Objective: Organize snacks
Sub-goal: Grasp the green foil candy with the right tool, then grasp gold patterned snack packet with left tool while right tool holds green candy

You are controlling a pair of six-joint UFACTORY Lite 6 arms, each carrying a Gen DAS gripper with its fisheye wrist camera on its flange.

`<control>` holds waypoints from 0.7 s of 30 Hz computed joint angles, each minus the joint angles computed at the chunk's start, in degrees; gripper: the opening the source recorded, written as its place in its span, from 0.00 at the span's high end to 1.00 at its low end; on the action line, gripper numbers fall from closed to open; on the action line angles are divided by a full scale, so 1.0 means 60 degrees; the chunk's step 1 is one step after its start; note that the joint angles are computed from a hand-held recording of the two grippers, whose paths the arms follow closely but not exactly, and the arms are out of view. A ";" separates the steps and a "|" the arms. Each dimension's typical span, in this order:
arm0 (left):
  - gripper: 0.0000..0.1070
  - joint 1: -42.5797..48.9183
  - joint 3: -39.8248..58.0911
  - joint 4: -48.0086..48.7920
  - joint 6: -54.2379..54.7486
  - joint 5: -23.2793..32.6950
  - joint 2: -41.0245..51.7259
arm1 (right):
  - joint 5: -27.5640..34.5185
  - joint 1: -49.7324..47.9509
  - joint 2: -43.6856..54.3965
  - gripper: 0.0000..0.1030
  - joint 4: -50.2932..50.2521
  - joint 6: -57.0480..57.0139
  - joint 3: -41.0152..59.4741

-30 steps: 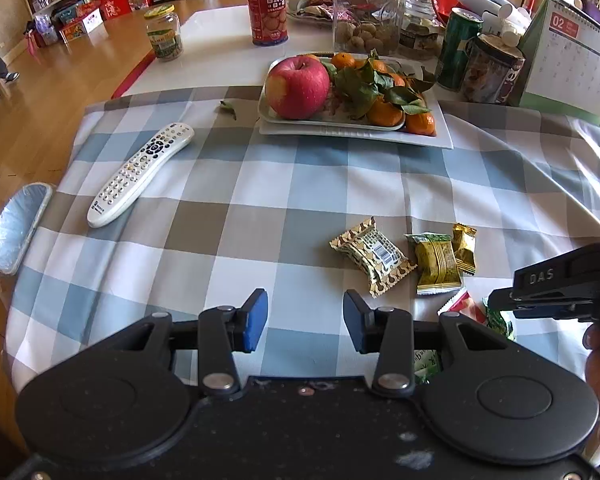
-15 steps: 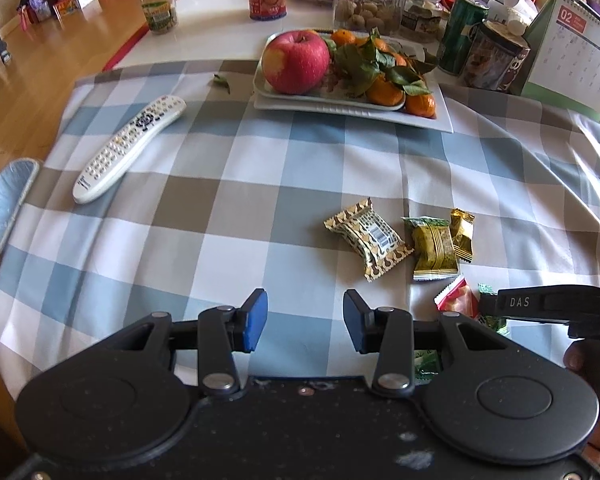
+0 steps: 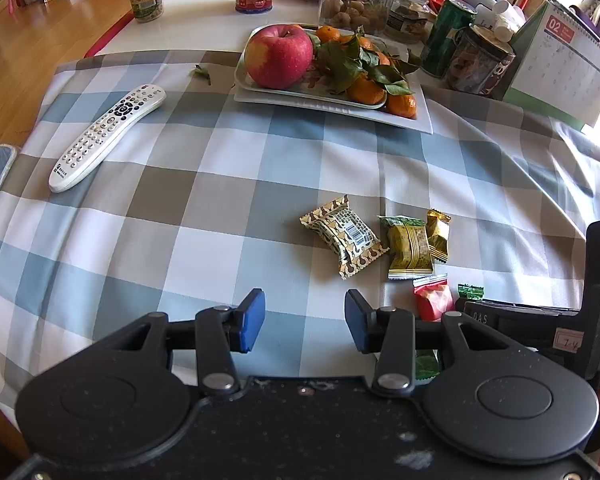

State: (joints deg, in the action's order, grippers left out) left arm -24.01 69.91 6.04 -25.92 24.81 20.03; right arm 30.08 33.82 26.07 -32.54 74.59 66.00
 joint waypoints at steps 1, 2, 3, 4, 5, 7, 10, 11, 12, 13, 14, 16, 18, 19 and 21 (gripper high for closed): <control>0.60 -0.0003 0.0026 0.0007 0.0004 0.0034 0.0029 | 0.0048 0.0057 0.0035 0.68 -0.0115 0.0108 0.0018; 0.60 0.0015 0.0029 -0.0063 0.0073 0.0043 0.0043 | 0.0050 0.0118 0.0069 0.68 -0.0300 0.0303 0.0019; 0.60 0.0044 0.0036 -0.0219 0.0218 0.0053 0.0063 | 0.0087 0.0157 0.0109 0.69 -0.0355 0.0329 0.0049; 0.60 0.0096 0.0060 -0.0488 0.0476 0.0083 0.0103 | 0.0120 0.0174 0.0124 0.71 -0.0349 0.0348 0.0060; 0.60 0.0149 0.0074 -0.0769 0.0740 0.0109 0.0134 | 0.0143 0.0186 0.0124 0.72 -0.0303 0.0347 0.0055; 0.60 0.0243 0.0122 -0.1311 0.1238 0.0176 0.0227 | 0.0033 0.0161 0.0032 0.75 -0.0204 0.0204 -0.0064; 0.60 0.0262 0.0156 -0.1598 0.1524 0.0201 0.0355 | -0.0123 0.0153 -0.0317 0.75 -0.0280 0.0386 -0.0385; 0.60 0.0223 0.0192 -0.1488 0.1429 0.0218 0.0413 | -0.0157 0.0158 -0.0488 0.76 -0.0346 0.0431 -0.0507; 0.60 0.0190 0.0220 -0.1418 0.1383 0.0219 0.0463 | -0.0194 0.0169 -0.0663 0.76 -0.0429 0.0498 -0.0616; 0.60 0.0167 0.0222 -0.1412 0.1405 0.0190 0.0496 | -0.0226 0.0184 -0.0866 0.76 -0.0498 0.0553 -0.0735; 0.60 0.0147 0.0221 -0.1396 0.1406 0.0156 0.0525 | -0.0269 0.0196 -0.1081 0.76 -0.0531 0.0585 -0.0860; 0.60 0.0088 0.0166 -0.1244 0.1238 0.0057 0.0533 | -0.0393 0.0185 -0.1413 0.76 -0.0450 0.0537 -0.1033; 0.60 0.0051 0.0108 -0.1199 0.1229 -0.0033 0.0549 | -0.0541 0.0131 -0.1707 0.76 -0.0163 0.0311 -0.1218; 0.60 0.0036 0.0056 -0.1204 0.1226 -0.0104 0.0560 | -0.0639 0.0087 -0.1871 0.76 0.0062 0.0143 -0.1348; 0.60 0.0015 -0.0014 -0.1226 0.1191 -0.0217 0.0620 | -0.0782 -0.0034 -0.2123 0.76 0.0657 -0.0339 -0.1553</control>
State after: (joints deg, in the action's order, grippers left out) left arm -23.92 69.83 -1.31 -18.77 23.51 23.74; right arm 25.39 33.61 13.34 -28.60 72.55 56.68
